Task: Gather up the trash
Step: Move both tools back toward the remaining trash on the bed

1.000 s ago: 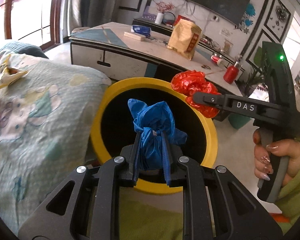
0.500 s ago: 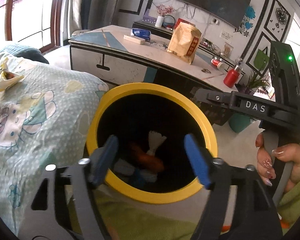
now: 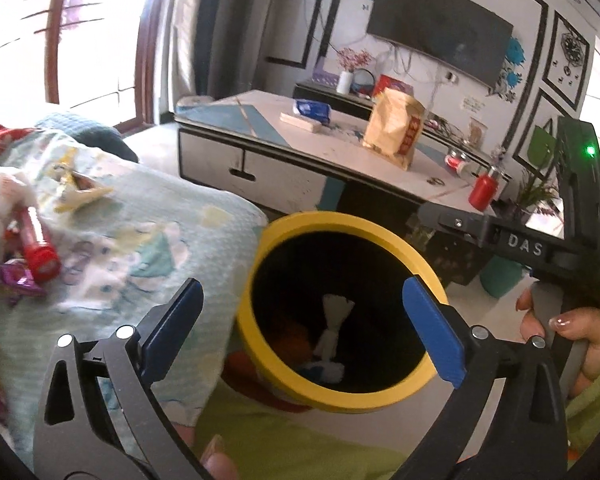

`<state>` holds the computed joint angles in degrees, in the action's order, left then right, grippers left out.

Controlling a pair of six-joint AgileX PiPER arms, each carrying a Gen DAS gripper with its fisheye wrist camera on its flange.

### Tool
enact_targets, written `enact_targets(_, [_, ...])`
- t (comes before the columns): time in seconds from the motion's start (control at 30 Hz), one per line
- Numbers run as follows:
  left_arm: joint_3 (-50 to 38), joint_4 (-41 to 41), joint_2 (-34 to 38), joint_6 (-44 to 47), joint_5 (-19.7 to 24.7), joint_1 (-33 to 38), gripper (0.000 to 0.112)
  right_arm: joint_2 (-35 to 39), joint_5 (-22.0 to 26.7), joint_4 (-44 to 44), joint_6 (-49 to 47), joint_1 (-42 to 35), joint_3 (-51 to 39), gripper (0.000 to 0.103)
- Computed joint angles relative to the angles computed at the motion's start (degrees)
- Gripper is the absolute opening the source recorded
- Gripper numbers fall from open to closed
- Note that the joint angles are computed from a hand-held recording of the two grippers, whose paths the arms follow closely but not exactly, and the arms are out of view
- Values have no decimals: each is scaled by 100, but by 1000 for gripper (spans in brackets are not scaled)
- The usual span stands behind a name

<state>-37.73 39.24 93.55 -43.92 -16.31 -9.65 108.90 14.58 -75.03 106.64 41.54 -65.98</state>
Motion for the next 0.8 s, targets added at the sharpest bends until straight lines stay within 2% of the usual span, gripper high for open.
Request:
enact_targets(0.3, [371, -446, -537, 485, -161, 573, 92, 47, 277, -112, -132, 475, -309, 69])
enact_targets(0.5, [546, -785, -815, 816, -191, 999, 92, 234, 277, 401, -796, 711, -664, 70])
enact_targets(0.8, [692, -152, -1104, 246, -355, 1818, 92, 536, 328, 1291, -1900, 1006, -1248, 70])
